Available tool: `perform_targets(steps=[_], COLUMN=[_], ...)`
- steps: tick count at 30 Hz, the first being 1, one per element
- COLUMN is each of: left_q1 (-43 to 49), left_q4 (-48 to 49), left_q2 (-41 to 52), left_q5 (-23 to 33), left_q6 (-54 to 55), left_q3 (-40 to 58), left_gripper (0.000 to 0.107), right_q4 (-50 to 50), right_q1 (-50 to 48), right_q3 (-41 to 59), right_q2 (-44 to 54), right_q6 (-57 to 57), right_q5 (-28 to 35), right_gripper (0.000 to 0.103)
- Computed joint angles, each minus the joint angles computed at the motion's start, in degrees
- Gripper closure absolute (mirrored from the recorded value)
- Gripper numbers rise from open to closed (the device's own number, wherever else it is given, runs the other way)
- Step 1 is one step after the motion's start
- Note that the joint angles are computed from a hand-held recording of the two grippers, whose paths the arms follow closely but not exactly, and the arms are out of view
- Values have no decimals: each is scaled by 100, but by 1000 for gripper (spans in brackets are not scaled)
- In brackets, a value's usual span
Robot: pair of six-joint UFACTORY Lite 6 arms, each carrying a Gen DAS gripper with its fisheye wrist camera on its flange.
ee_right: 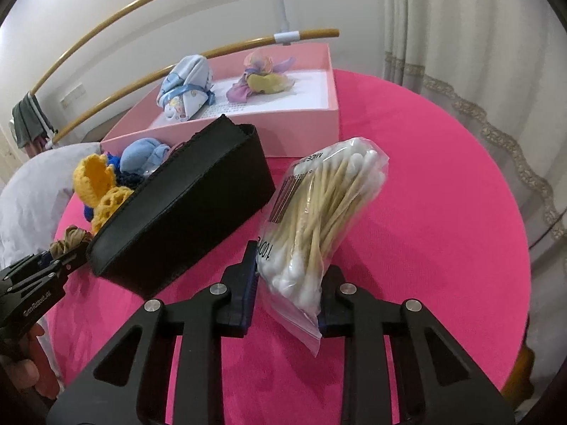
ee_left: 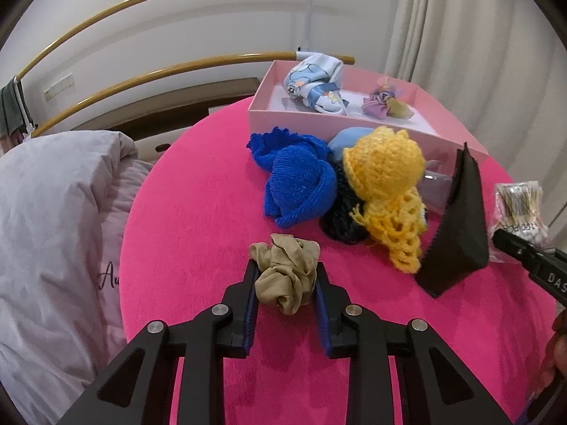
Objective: Organize soft objects
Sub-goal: 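Grasp the beige scrunchie with left gripper while right grasps the cotton swab bag, then carry scrunchie and swab bag into the pink box and release both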
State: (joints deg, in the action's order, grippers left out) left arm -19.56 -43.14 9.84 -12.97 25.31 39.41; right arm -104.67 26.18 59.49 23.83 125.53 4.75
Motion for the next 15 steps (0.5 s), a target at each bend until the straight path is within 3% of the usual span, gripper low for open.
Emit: perform_targets(steps=[6,11,15], left_q1=[-377,-729,-929], left_q4=[-1585,-3133,-4203], left_q2=[-651,-1243,-1662], left_q5=[-45,-162,-269], left_q6=[1390,2772,3754], left_q3=[-341,-570,-701], left_gripper=[83,83,83], right_q4=[486,2163,2893], right_q1=[142,314,422], right_q3=[-577,-793,-856], right_q2=[-859,-1469,-1742], right_q6=[-466,-2186,-2901], right_q5=[64,115,130], right_gripper=[79,79,79])
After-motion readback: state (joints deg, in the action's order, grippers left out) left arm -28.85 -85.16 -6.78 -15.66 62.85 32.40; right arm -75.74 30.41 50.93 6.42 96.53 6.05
